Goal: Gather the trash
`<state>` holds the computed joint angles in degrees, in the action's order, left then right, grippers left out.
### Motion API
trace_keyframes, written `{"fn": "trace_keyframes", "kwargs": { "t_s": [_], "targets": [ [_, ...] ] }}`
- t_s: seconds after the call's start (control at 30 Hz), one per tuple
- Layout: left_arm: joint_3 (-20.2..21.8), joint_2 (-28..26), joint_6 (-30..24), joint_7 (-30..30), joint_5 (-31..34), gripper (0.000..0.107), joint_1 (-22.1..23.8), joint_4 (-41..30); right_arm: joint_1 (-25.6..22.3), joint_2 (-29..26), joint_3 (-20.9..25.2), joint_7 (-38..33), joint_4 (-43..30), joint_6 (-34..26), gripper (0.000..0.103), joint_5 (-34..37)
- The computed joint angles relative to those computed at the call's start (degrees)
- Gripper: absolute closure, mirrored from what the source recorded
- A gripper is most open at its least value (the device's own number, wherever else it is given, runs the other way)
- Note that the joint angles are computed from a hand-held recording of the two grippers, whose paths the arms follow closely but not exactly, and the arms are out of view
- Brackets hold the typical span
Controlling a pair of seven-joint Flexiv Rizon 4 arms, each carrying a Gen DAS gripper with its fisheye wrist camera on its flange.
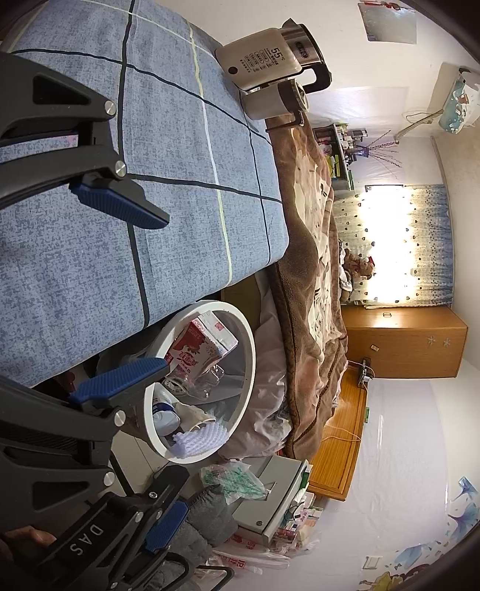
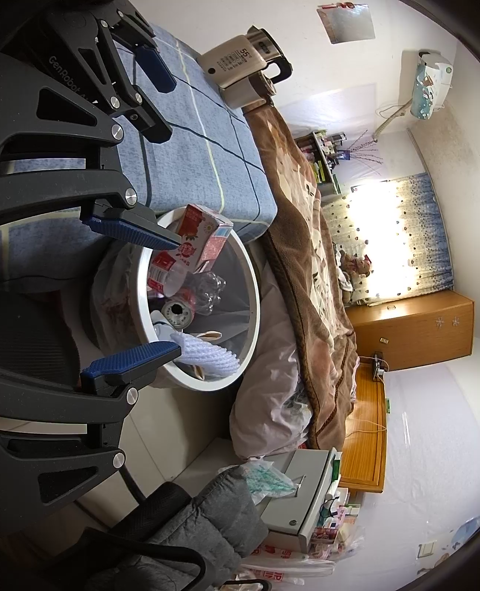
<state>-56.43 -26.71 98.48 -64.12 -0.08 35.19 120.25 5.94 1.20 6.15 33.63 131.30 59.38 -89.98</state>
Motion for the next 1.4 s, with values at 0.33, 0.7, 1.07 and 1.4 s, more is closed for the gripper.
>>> {"fn": "trace_keyframes", "kwargs": {
  "t_s": [0.33, 0.7, 1.07, 1.4],
  "targets": [
    [-0.3, 0.2, -0.2, -0.1, 0.0, 0.033, 0.3, 0.1, 0.2, -0.1, 0.1, -0.1, -0.1, -0.2, 0.051, 0.3],
    [-0.3, 0.2, -0.1, 0.0, -0.1, 0.033, 0.4, 0.2, 0.4, -0.2, 0.1, 0.1, -0.1, -0.3, 0.051, 0.2],
    [-0.5, 0.2, -0.2, -0.1, -0.1, 0.033, 0.5, 0.2, 0.4, -0.2, 0.2, -0.1, -0.1, -0.3, 0.051, 0.5],
    [-1.3, 0.1, -0.2, 0.0, -0.2, 0.033, 0.8, 0.5, 0.4, -0.3, 0.1, -0.3, -0.2, -0.2, 0.051, 0.4]
  ]
}}
